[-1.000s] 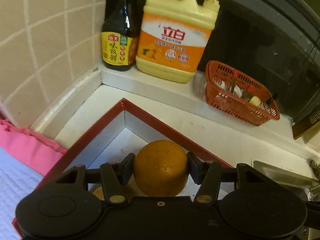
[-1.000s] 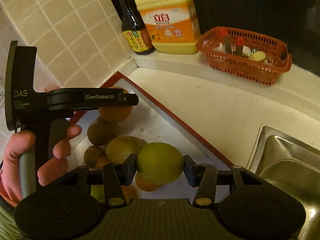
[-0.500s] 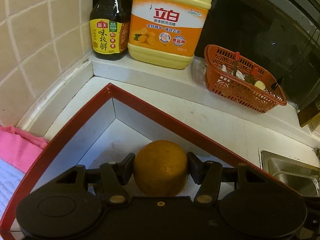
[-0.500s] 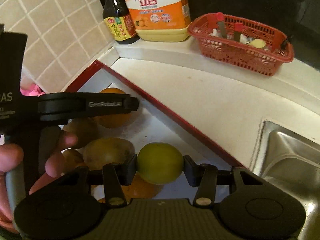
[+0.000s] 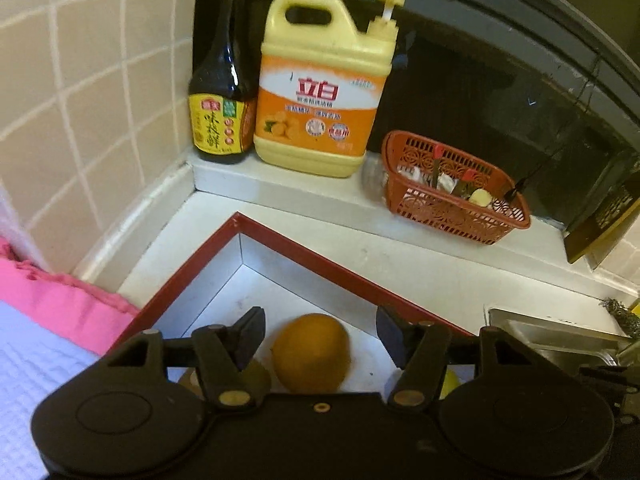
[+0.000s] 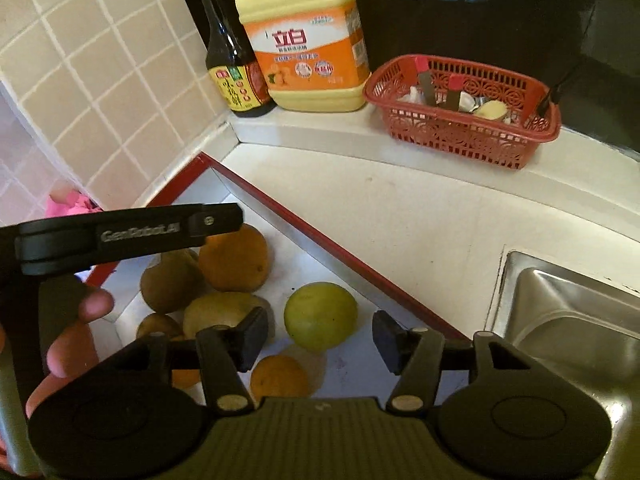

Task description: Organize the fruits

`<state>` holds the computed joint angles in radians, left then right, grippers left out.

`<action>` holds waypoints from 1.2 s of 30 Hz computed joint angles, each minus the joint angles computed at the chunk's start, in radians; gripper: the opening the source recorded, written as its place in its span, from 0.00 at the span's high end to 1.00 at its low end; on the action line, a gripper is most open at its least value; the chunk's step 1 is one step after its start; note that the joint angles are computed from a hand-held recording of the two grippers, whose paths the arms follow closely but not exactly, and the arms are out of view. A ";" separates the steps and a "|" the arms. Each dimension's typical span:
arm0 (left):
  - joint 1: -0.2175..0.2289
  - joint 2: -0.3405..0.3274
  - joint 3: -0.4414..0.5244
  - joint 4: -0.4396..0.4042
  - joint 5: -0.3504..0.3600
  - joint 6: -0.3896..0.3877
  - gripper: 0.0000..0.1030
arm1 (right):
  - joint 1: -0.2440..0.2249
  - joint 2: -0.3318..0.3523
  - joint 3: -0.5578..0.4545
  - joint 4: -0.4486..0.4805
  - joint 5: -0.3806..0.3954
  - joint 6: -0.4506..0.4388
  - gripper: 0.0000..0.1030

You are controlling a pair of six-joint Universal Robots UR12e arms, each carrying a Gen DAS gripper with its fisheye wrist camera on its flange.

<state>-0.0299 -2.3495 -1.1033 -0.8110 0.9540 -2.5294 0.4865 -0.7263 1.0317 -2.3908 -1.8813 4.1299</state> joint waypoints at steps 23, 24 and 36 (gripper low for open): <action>0.178 0.245 -0.386 0.493 -0.016 -0.168 0.25 | 0.124 0.000 -0.094 0.025 -0.219 0.010 0.08; 0.188 0.259 -0.405 0.505 -0.004 -0.162 0.25 | 0.131 0.005 -0.104 0.020 -0.228 0.006 0.08; 0.272 0.366 -0.566 0.679 0.090 -0.228 0.23 | 0.211 0.075 -0.261 0.137 -0.412 -0.133 0.06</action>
<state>0.2425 -1.9831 -1.6697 -0.1315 1.0443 -2.7576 0.6975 -0.6516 0.7709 -2.2541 -2.2935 3.9970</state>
